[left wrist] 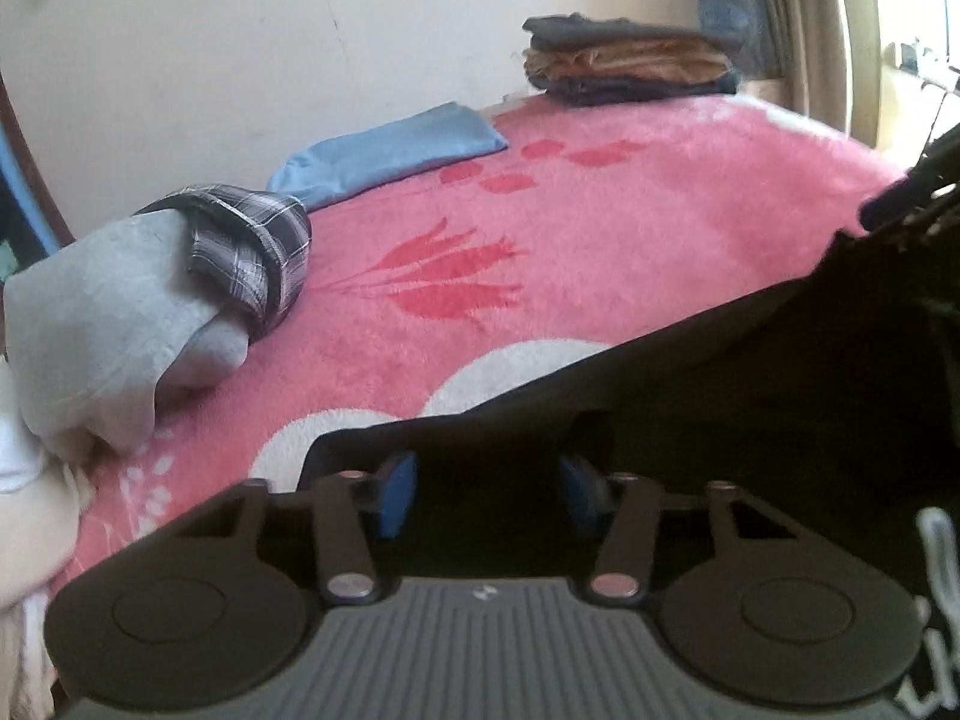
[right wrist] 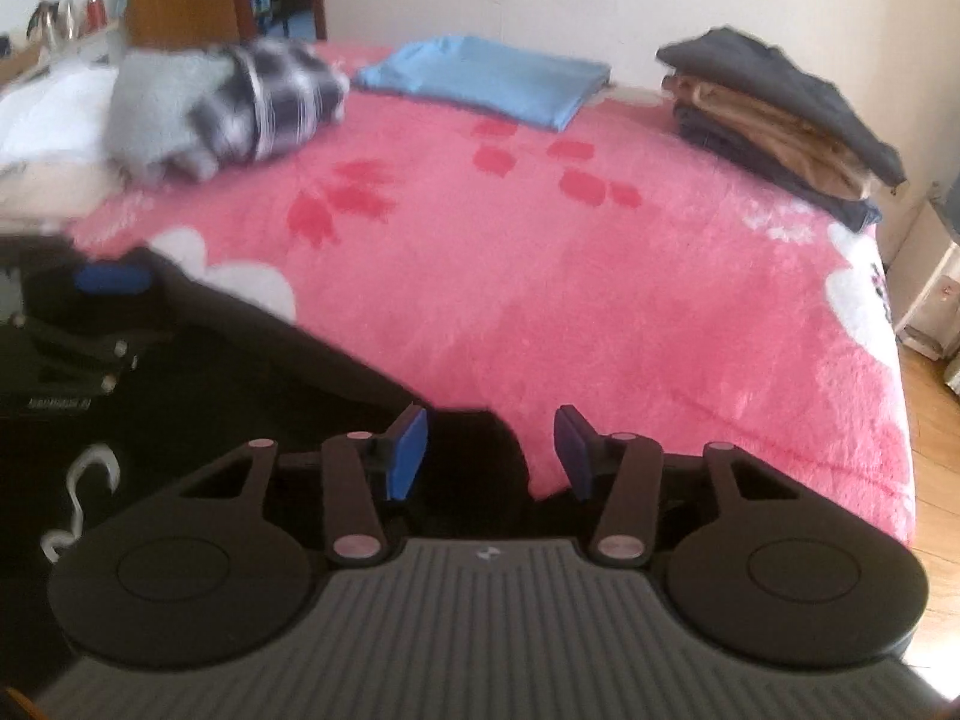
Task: Fold clothes
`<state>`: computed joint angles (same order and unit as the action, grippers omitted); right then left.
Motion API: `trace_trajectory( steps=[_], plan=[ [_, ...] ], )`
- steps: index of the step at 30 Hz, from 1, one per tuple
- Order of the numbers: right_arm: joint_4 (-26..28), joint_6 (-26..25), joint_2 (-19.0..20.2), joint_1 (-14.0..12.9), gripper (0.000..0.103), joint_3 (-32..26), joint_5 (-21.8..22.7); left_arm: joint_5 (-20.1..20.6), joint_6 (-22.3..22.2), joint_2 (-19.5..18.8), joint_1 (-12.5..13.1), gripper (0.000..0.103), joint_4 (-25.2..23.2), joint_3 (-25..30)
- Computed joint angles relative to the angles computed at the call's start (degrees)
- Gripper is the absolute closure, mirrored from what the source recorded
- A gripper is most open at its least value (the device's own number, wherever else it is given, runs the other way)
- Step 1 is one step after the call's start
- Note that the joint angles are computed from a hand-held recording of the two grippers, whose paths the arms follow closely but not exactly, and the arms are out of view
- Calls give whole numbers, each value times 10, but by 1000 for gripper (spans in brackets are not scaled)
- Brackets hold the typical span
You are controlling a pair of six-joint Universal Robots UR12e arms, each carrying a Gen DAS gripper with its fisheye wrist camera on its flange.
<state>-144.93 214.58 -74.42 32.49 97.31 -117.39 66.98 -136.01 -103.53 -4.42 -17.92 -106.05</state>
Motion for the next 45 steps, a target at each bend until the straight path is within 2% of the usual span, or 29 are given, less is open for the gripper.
trace_trajectory(
  steps=[1,2,3,8,10,12,15,16,18,20,24,27,29,30,32,37,40,45],
  plan=[
    [16,4,1,-3,73,-2,5,3,-10,-5,-2,78,-2,6],
    [24,13,2,-8,86,-2,13,3,-24,-9,-4,81,-10,13],
    [16,29,2,-12,91,2,19,-1,-44,-12,-3,84,-23,22],
    [-88,110,-3,-34,93,39,50,-44,-177,-36,5,84,-138,83],
    [-122,147,-3,-43,93,52,63,-55,-213,-47,6,82,-163,100],
    [-160,188,-2,-50,93,66,74,-62,-239,-54,7,80,-165,107],
    [-213,247,1,-54,93,83,72,-91,-298,-61,12,67,-163,111],
    [-229,268,1,-53,92,89,65,-102,-321,-62,14,62,-161,112],
    [-255,311,1,-51,90,99,43,-119,-366,-63,18,57,-149,110],
    [-273,339,-2,-46,90,107,9,-121,-378,-61,21,56,-140,106],
    [-255,286,-16,-38,88,106,-10,-117,-318,-46,24,56,-148,98],
    [-269,144,-14,-32,88,91,38,-102,-226,-30,22,56,-151,84],
    [-256,29,-5,-25,88,68,76,-75,-179,-21,19,55,-144,73],
    [-244,-23,3,-21,88,54,96,-62,-169,-19,19,55,-143,69],
    [-224,-85,20,-18,87,28,132,-48,-170,-18,21,56,-146,67],
    [-197,-144,63,-14,87,-26,168,-32,-198,-21,28,58,-117,60],
    [-167,-154,82,-15,78,-56,178,-28,-204,-22,30,58,-105,58],
    [-124,-163,101,-12,78,-83,174,-21,-195,-24,28,58,-78,51]
  ],
)
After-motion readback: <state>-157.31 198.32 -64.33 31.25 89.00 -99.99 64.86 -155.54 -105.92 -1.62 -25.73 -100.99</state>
